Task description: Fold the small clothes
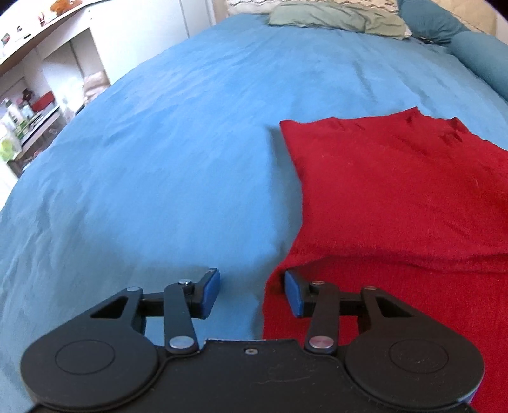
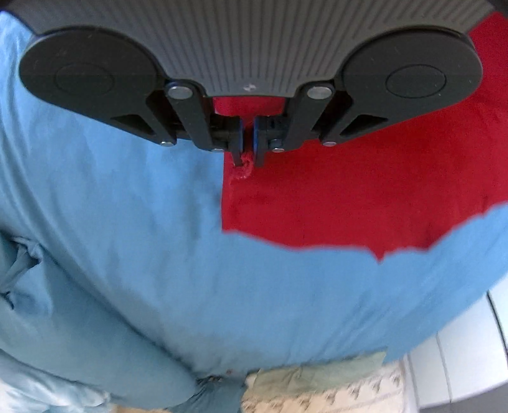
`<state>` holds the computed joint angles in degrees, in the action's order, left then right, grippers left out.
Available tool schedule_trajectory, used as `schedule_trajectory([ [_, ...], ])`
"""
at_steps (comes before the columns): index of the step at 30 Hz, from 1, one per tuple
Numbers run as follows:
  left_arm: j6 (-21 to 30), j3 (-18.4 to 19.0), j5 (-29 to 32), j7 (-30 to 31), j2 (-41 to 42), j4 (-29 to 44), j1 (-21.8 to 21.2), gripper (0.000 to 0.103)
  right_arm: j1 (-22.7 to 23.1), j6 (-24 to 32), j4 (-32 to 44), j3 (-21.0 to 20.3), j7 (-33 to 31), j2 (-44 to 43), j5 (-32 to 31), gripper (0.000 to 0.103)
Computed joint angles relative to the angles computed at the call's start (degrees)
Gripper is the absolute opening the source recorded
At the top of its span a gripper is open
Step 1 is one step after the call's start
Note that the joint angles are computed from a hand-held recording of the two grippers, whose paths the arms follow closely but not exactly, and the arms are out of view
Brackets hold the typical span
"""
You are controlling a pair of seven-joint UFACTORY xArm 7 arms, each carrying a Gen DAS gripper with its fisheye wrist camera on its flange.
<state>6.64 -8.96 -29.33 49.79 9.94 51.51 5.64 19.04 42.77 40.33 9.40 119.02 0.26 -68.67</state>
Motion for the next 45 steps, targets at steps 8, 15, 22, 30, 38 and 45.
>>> schedule_trajectory([
  [8, 4.73, -2.77, -23.94, 23.33, -7.84, -2.79, -0.08, 0.069, 3.19, 1.97, 1.18, 2.7, 2.15, -0.53, -4.86, 0.1],
  [15, 8.41, -0.39, -31.1, 27.62, -4.61, -0.27, -6.6, 0.07, 4.13, -3.24, 4.07, -0.38, 6.66, 7.43, -11.38, 0.1],
  [22, 9.26, 0.88, -35.67, 31.43, -2.3, -0.35, -6.67, 0.073, 4.41, -2.65, -2.76, 0.08, 17.74, 3.27, -18.3, 0.099],
  [30, 8.59, 3.82, -41.98, 38.79, -9.21, -5.06, -6.78, 0.079, 6.83, 2.46, -9.78, 4.59, 20.5, -6.45, -14.1, 0.1],
  [38, 15.63, 13.02, -42.41, 40.98, -25.25, -14.29, -7.16, 0.096, 12.86, 10.68, -15.39, 14.67, 7.76, -24.65, 3.64, 0.1],
  [45, 30.66, 19.13, -19.45, 23.93, -45.44, -23.52, 0.26, 0.096, 21.45, 27.12, -9.59, 27.32, -1.48, -35.47, 28.95, 0.1],
])
